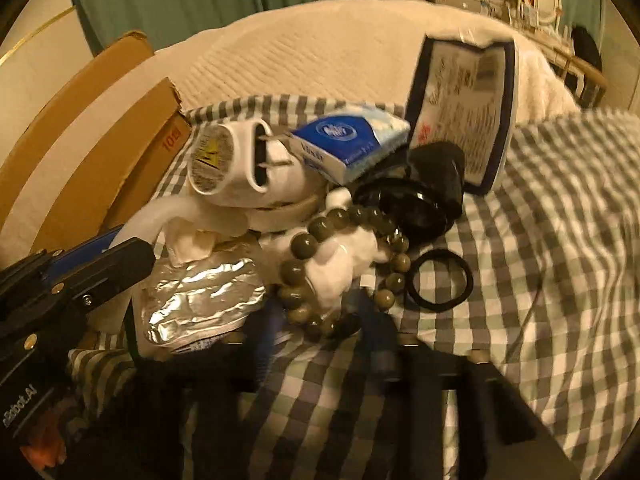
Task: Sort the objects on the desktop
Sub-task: 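Grasp the white tube with the left gripper while the right grasps the bead bracelet, then carry the tube and bracelet into the cardboard box and release them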
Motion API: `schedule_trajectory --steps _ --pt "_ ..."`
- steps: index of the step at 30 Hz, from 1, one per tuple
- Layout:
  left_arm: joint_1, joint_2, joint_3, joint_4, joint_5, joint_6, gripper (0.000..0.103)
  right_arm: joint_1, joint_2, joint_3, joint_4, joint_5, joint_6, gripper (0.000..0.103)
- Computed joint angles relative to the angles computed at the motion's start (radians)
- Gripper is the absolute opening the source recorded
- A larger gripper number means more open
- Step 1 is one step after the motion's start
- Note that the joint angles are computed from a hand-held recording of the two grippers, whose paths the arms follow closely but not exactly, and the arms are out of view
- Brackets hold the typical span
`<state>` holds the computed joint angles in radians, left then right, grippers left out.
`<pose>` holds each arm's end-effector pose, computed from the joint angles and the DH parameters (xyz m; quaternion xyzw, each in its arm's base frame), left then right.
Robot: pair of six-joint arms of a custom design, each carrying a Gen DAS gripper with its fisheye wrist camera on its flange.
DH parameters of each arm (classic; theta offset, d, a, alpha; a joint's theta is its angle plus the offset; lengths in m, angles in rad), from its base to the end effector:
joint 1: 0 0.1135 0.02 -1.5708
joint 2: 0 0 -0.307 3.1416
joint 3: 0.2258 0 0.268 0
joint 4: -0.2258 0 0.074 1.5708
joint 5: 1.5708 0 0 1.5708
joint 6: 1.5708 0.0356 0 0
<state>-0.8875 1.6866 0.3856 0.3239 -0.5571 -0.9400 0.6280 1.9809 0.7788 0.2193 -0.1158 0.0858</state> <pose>0.1669 -0.1752 0.0963 -0.1045 0.9170 -0.0621 0.3800 0.2834 0.2108 0.0820 -0.2720 0.9161 0.1530 0.2517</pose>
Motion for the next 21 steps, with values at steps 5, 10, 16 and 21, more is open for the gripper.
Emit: schedule_trajectory --steps 5,10,16,21 --pt "-0.002 -0.024 -0.028 0.054 0.014 0.004 0.018 -0.033 -0.075 -0.074 0.053 -0.031 0.001 0.012" --pt "-0.019 -0.056 -0.042 0.083 0.031 0.007 0.018 -0.065 -0.206 -0.166 0.07 -0.077 0.012 0.011" --pt "-0.054 -0.118 -0.046 0.087 0.039 0.004 0.018 -0.073 -0.362 -0.233 0.026 -0.098 0.042 0.011" --pt "-0.121 -0.206 -0.034 0.042 -0.005 0.012 0.018 -0.047 -0.523 -0.248 -0.06 -0.078 0.068 0.011"
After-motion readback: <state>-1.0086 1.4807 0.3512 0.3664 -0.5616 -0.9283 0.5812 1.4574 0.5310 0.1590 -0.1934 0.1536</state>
